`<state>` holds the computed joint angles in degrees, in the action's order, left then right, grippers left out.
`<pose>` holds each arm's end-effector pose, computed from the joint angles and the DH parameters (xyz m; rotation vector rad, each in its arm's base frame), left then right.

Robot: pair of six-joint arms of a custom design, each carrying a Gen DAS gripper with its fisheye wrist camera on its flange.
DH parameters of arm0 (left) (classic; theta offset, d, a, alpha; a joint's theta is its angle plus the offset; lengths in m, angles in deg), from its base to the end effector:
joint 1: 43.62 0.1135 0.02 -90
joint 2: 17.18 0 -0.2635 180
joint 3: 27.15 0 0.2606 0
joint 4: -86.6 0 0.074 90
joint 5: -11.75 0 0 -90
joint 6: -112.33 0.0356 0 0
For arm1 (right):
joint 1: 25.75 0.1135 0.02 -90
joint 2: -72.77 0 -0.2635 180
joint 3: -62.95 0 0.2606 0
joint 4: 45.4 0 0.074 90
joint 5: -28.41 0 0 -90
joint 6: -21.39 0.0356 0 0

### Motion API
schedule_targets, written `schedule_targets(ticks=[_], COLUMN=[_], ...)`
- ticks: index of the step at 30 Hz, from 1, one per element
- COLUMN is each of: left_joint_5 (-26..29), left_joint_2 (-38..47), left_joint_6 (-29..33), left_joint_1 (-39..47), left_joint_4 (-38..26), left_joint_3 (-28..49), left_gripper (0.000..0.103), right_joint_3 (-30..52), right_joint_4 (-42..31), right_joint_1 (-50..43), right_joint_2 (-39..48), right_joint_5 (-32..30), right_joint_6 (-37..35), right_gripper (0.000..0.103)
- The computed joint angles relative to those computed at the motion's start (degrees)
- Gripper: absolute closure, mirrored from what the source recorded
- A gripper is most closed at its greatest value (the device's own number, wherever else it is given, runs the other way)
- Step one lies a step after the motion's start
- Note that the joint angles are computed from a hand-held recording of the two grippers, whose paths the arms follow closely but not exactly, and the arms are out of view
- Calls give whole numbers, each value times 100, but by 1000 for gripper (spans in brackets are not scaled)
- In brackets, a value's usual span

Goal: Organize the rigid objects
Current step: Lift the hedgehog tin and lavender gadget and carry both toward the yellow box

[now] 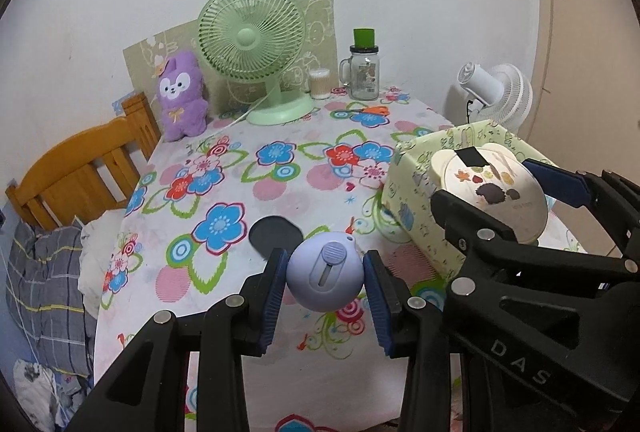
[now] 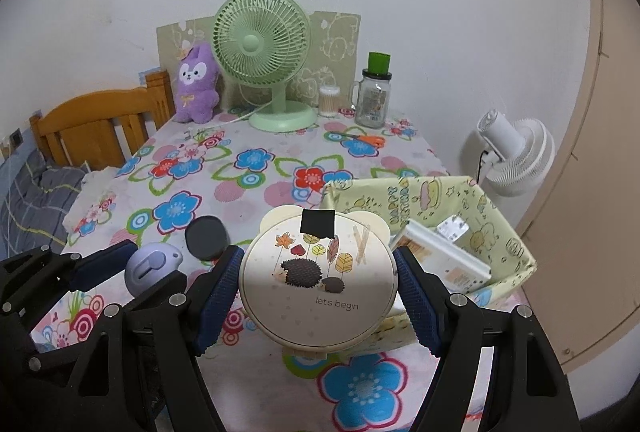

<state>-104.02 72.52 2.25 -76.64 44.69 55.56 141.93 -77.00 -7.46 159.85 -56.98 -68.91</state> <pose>0.2994 -0.1761 0.2654 0.0635 2.3173 0.0856 0.3321 0.1068 0.2700 -0.3231 2.2389 0.0761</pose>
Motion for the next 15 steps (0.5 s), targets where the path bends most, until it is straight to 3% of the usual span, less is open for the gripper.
schedule_targets(ticks=[15], left_joint_5=[-162], left_joint_2=[839], left_joint_6=[-126], left_joint_1=[-378], left_joint_4=[-333], left_joint_3=[1207], left_gripper=[63], right_joint_3=[440], right_joint_4=[-170], right_joint_1=[-842], right_joint_2=[138], right_joint_5=[-629], right_joint_6=[-540], right_gripper=[26])
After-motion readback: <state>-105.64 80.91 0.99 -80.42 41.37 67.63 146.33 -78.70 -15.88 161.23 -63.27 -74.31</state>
